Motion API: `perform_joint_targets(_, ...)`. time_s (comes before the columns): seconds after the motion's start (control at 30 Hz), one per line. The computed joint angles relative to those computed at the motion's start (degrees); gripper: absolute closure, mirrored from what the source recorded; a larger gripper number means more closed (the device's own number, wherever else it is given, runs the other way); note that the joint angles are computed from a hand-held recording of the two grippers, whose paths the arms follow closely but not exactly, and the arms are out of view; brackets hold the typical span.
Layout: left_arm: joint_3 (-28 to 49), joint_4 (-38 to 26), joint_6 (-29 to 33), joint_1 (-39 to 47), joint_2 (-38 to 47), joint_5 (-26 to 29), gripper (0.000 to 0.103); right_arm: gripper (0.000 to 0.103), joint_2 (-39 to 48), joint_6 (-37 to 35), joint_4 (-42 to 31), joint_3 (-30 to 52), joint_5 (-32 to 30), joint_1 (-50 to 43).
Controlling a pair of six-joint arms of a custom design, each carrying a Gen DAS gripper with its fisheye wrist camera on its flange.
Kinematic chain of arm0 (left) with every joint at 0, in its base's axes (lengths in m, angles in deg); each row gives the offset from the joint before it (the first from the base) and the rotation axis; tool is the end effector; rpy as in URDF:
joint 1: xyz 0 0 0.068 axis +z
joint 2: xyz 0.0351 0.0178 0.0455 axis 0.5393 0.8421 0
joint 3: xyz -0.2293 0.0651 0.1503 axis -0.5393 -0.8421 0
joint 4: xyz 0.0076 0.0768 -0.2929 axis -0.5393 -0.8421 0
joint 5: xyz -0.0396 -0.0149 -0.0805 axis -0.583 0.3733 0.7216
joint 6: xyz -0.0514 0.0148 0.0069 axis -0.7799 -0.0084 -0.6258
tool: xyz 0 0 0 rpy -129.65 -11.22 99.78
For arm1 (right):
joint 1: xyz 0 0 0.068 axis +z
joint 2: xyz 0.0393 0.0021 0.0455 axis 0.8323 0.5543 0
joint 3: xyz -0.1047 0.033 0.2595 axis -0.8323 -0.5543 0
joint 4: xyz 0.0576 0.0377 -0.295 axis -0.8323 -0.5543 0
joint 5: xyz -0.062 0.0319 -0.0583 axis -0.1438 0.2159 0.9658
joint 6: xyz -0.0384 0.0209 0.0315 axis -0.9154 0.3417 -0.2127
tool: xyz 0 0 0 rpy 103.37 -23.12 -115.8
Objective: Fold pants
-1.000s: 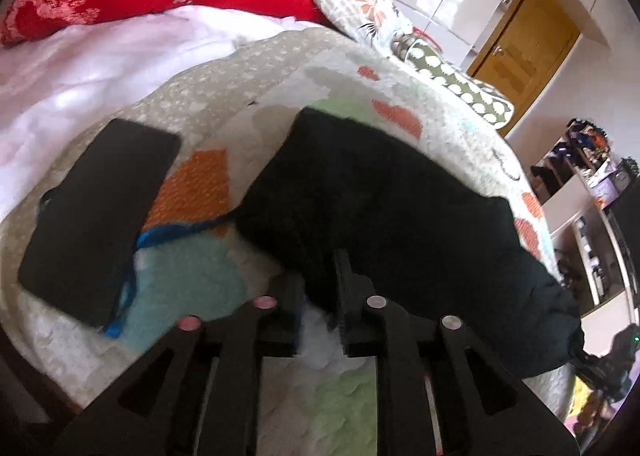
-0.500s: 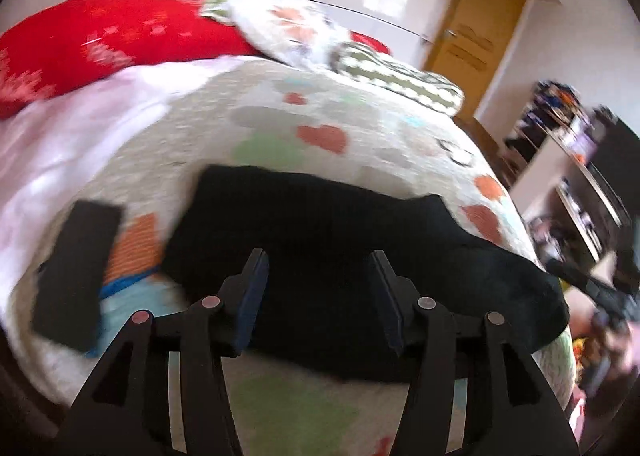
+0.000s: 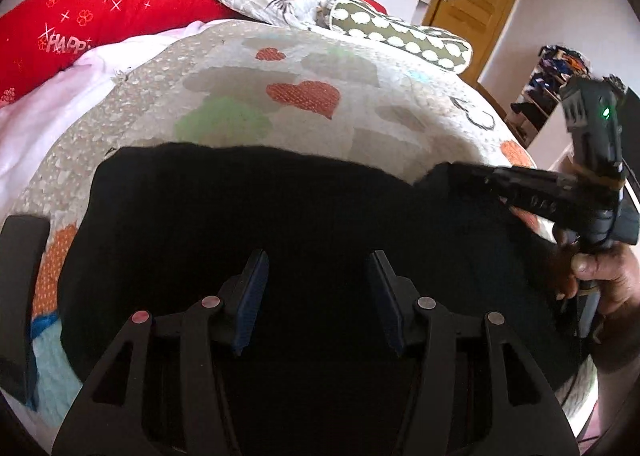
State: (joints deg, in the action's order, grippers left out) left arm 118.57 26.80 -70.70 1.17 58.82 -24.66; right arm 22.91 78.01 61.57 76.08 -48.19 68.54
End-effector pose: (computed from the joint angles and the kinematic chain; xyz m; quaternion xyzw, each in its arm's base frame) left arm 0.2871 -0.1762 0.1253 0.1164 0.9313 -0.1478 0.3118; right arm 0.3387 0.0815 0.1260 -0.1144 0.9279 0.1523 0.3206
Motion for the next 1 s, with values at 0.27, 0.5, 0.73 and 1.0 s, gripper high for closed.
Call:
perform_joint_targets(0.27, 1.7, 0.9, -0.1, 0.3, 2.9, -1.0, 0.051, 0.102, 7.2, 2.6, -1.5, 7.0, 5.8, 0.0)
perform_joint_targets(0.5, -0.6, 0.9, -0.2, 1.9, -1.2, -2.7, 0.051, 0.092, -11.6, 5.6, -1.6, -7.6, 3.2, -2.5)
perform_joint_targets(0.73, 1.7, 2.0, -1.4, 6.5, 4.0, -0.6, 0.051, 0.076, -2.7, 8.7, 2.5, -7.2, 2.5, 3.6)
perform_joint_targets(1.0, -4.4, 5.2, -4.7, 9.3, -2.6, 2.0, 0.058, 0.076, -7.6, 11.6, -0.5, -5.1, 7.8, 8.7)
